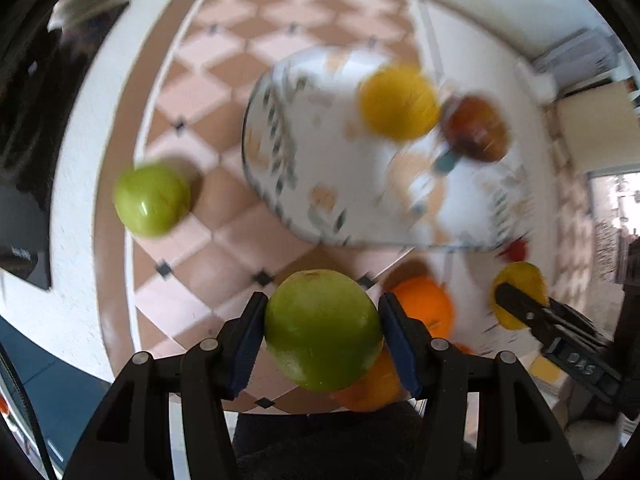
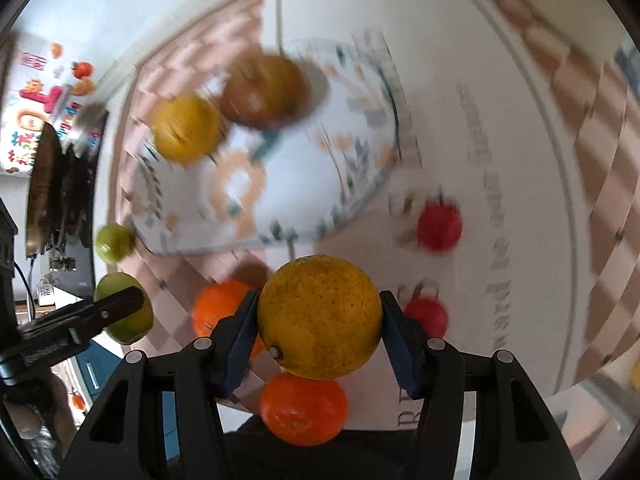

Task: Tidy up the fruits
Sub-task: 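Place the green apple and lemon on the plate and open both tools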

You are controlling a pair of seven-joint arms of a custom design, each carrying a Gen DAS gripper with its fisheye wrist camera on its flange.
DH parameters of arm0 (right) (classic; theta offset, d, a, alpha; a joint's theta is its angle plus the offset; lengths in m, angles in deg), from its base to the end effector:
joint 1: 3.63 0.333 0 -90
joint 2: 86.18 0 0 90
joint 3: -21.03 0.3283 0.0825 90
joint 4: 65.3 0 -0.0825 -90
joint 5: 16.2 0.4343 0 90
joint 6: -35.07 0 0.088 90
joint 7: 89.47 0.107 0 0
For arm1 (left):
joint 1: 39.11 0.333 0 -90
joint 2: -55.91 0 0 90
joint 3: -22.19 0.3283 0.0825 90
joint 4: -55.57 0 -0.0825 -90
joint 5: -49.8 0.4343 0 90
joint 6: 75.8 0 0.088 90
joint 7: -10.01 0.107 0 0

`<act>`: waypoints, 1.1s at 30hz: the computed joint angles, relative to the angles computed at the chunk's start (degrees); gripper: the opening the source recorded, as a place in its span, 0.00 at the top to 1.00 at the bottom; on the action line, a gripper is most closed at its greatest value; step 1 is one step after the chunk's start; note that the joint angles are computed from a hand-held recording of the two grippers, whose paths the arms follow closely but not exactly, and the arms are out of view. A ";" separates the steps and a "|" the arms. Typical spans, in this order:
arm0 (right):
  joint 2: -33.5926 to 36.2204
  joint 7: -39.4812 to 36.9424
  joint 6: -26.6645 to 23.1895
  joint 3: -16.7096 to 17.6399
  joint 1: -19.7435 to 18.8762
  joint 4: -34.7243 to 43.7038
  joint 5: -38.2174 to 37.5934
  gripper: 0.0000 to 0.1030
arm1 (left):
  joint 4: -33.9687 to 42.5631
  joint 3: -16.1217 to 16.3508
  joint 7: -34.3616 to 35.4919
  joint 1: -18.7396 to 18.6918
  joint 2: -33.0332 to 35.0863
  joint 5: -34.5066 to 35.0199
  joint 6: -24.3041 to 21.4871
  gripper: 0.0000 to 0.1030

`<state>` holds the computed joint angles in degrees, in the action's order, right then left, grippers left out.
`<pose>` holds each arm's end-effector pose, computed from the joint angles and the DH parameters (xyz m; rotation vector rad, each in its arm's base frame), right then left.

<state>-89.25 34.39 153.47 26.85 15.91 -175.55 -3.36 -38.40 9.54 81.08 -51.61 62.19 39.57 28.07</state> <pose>0.5473 0.2734 0.5290 -1.7912 2.2718 0.2075 0.5886 -0.2857 0.5563 2.0311 -2.1769 0.2056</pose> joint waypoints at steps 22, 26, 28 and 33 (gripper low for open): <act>18.51 -3.06 -8.52 -0.48 -0.23 20.46 -3.55 0.41 | 44.32 2.26 0.50 -4.48 32.96 11.75 -14.40 0.45; 19.17 -2.76 -9.09 -0.55 -0.51 21.19 -2.57 0.40 | 47.11 2.83 0.86 -5.42 34.96 12.79 -15.17 0.45; 19.13 -2.49 -9.11 -0.54 -0.77 21.05 -1.58 0.40 | 48.37 3.10 1.08 -5.79 35.81 13.39 -15.97 0.45; 19.05 -2.65 -9.48 -0.52 -1.07 21.01 -0.67 0.37 | 48.21 3.18 0.47 -5.46 35.43 13.05 -16.23 0.45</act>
